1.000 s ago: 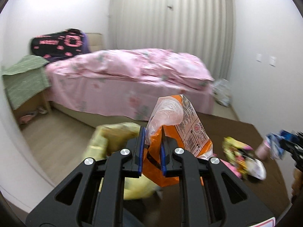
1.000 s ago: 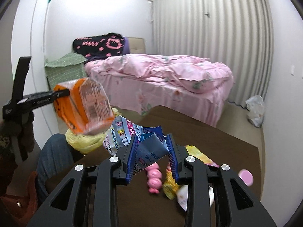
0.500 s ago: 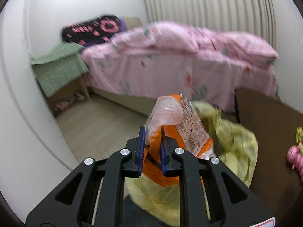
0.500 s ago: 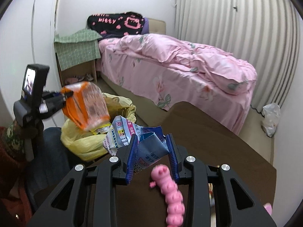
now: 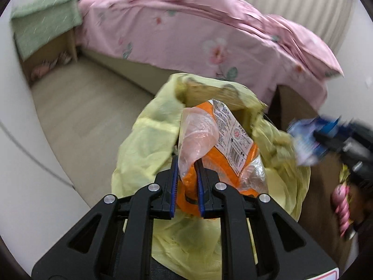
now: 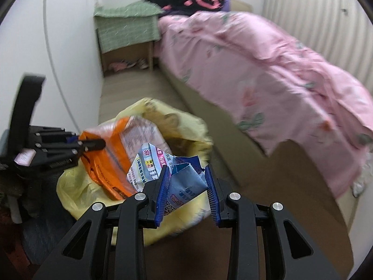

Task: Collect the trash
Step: 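Carry the paper and bread bag over the yellow bag and open both tools, then move both tools back over the table toward the remaining trash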

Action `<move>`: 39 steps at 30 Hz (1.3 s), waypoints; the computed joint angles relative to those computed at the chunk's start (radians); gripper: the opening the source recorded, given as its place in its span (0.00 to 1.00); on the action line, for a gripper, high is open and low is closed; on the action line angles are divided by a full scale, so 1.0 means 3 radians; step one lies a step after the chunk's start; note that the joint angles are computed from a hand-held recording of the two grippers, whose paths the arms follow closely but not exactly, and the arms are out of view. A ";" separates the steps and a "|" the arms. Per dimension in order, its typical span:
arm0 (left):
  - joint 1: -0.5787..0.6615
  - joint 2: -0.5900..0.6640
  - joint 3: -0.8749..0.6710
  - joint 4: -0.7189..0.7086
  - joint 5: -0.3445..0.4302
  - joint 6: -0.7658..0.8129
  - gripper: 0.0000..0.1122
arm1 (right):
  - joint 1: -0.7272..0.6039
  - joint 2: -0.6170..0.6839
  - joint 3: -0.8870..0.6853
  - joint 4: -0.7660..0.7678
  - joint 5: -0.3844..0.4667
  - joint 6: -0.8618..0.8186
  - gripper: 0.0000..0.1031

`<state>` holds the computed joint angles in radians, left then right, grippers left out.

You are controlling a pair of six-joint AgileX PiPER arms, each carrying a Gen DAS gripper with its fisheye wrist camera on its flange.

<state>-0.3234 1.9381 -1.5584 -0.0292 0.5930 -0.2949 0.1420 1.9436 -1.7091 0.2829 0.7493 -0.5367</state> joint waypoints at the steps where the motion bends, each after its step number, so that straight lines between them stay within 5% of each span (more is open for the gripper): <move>1: 0.0029 0.0010 0.0008 -0.0064 -0.0006 0.0006 0.12 | 0.0041 0.0123 -0.0117 -0.0019 0.0042 0.0021 0.29; 5: 0.0018 0.0084 -0.0070 -0.0145 0.0031 0.0118 0.12 | 0.0082 0.0485 -0.0506 0.0074 0.0234 0.0061 0.31; 9: 0.0203 0.0083 0.0001 -0.0763 -0.0045 0.0444 0.32 | 0.0048 0.0660 -0.0661 0.0231 0.0419 -0.0014 0.42; 17: 0.0312 -0.0302 0.0591 -0.1692 -0.0696 0.1229 0.48 | -0.0125 0.0145 0.0049 0.0531 0.0123 -0.0286 0.52; 26: -0.0023 -0.0485 0.0580 -0.0659 -0.0588 0.0287 0.50 | -0.0632 -0.0930 0.1151 0.0676 -0.0250 -0.0476 0.52; 33: -0.0613 -0.0638 0.0491 0.0269 -0.0603 -0.0390 0.52 | -0.1532 -0.1794 0.2067 0.1168 -0.0364 -0.1047 0.53; 36: -0.0853 -0.0604 0.0342 0.0296 -0.0489 -0.0380 0.53 | -0.2057 -0.2091 0.2365 0.1535 -0.0245 -0.1504 0.57; 39: -0.1099 -0.0502 0.0115 0.0296 -0.0340 -0.0304 0.53 | -0.2782 -0.2262 0.2590 0.2066 0.0242 -0.2136 0.57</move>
<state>-0.6532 1.7874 -1.5239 0.0598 0.4910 -0.3862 -0.6927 1.2651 -0.9320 0.9028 0.8218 -1.1775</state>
